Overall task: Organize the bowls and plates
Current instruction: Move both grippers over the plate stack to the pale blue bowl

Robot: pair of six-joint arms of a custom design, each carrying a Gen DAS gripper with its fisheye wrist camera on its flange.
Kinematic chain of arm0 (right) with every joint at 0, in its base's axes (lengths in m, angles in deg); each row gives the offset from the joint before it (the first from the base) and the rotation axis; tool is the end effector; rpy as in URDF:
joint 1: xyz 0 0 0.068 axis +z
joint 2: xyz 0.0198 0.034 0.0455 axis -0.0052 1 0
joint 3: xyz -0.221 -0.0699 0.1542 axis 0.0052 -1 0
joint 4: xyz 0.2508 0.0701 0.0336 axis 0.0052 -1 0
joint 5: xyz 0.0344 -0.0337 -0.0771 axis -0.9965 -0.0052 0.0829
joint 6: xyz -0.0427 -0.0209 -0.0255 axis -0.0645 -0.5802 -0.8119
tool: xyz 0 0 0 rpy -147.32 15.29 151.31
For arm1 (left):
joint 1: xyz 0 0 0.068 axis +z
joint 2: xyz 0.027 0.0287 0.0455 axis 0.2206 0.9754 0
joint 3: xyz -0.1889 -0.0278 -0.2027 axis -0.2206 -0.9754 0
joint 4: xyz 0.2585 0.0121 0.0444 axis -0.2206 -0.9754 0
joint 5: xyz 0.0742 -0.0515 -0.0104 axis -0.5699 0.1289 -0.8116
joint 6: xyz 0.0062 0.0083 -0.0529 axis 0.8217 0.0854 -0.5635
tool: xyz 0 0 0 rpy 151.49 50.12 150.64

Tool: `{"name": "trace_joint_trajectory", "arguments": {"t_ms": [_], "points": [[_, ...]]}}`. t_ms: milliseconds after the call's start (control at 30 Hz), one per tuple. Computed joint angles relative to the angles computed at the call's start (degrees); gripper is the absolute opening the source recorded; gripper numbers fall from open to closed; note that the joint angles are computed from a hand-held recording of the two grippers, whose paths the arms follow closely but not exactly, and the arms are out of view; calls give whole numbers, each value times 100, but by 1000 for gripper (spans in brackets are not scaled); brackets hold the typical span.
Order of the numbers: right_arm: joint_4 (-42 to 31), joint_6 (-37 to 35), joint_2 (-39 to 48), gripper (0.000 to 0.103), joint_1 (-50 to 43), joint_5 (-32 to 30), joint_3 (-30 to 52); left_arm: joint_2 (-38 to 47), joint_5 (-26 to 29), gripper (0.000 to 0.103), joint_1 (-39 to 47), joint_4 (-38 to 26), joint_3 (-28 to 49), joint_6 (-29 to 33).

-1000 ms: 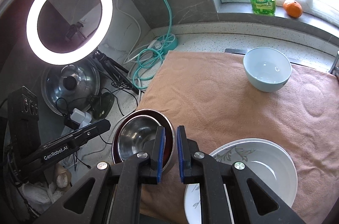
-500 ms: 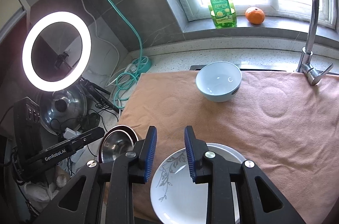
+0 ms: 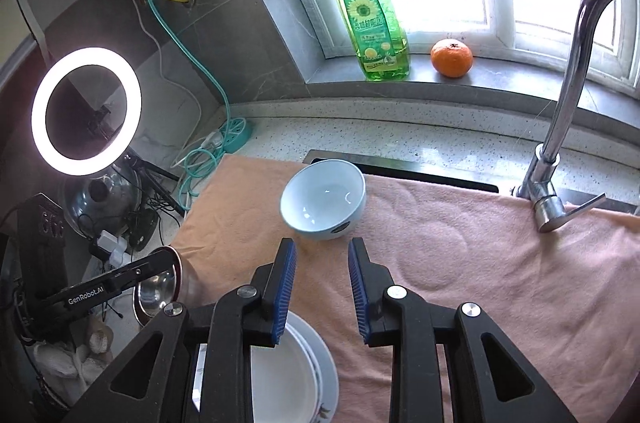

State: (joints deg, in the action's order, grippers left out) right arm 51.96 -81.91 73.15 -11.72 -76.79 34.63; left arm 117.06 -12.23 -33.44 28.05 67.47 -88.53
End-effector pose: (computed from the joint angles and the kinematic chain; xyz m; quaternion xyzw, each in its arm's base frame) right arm 0.3340 -0.0435 0.1403 -0.3097 0.8804 0.2729 0.2334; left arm 0.1319 -0.1134 0.1143 -0.3167 0.8790 -0.1334 0.3306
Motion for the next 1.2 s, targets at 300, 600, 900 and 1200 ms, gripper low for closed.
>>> {"name": "trace_joint_trajectory", "arguments": {"t_ms": [300, 600, 900, 1200], "points": [[-399, -160, 1297, 24, 226, -33, 1494, 1442, 163, 11, 562, 695, 664, 150], [-491, 75, 2218, 24, 657, 67, 2407, 2330, 513, 11, 1364, 996, 1184, 624], [-400, 354, 3001, 24, 1126, 264, 3017, 3314, 1121, 11, 2099, 1465, 1587, 1167], [-432, 484, 3555, 24, 1369, 431, 3539, 3912, 1457, 11, 2435, 1690, 1876, 1382]]}}
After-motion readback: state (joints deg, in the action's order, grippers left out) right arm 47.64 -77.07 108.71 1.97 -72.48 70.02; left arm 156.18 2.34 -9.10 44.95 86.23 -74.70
